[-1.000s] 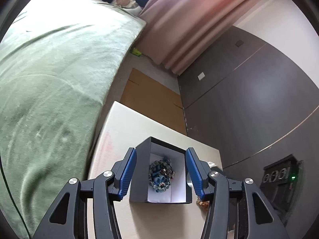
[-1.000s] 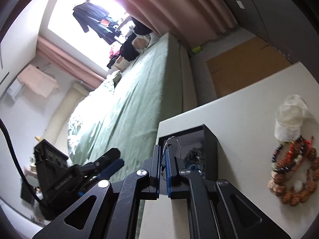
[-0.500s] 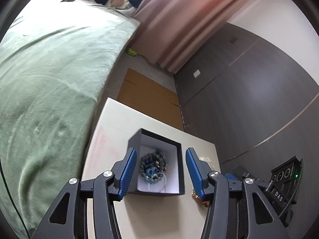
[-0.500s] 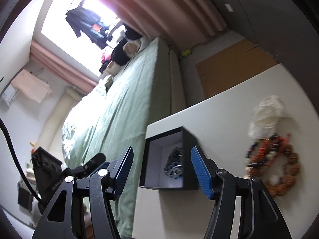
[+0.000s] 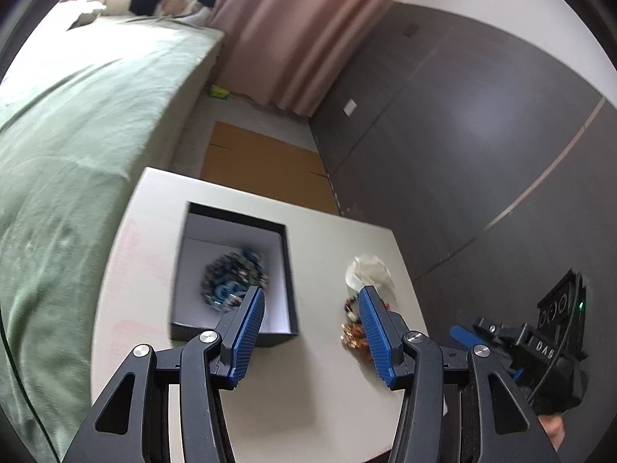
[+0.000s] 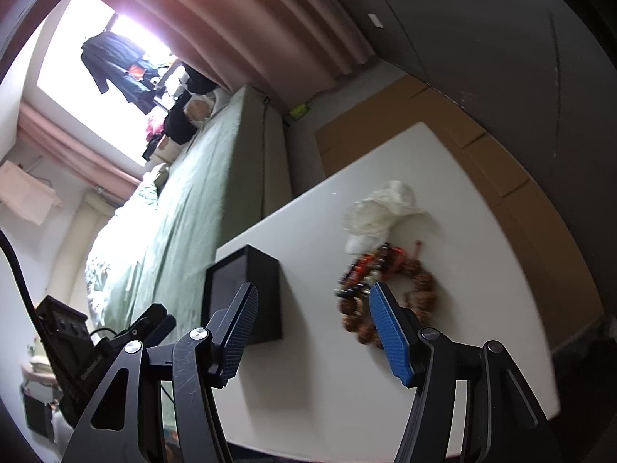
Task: Organize jewelry
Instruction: 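Move both open grippers back toward the remaining jewelry pile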
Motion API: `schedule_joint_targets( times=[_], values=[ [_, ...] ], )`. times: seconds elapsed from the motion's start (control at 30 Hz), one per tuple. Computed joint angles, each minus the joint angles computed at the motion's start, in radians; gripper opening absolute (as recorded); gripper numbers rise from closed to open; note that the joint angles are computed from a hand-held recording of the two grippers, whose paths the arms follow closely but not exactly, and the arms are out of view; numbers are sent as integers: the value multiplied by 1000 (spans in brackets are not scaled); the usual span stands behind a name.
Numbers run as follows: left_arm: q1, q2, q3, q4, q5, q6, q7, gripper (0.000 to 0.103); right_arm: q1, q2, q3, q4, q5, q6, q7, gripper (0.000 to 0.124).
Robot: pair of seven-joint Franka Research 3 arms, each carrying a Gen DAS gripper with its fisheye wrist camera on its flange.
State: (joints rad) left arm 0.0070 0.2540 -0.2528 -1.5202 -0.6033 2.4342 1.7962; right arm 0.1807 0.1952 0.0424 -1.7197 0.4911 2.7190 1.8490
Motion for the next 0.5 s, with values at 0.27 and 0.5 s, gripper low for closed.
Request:
schedule_joint_targets(
  times=[0.27, 0.5],
  values=[
    [-61, 27, -26, 5, 76, -8, 7, 52, -26, -52, -28, -70, -13, -30, 41, 63],
    [-120, 89, -37, 35, 193, -17, -52, 52, -53, -81, -39, -106, 3, -58, 34, 63]
  ],
)
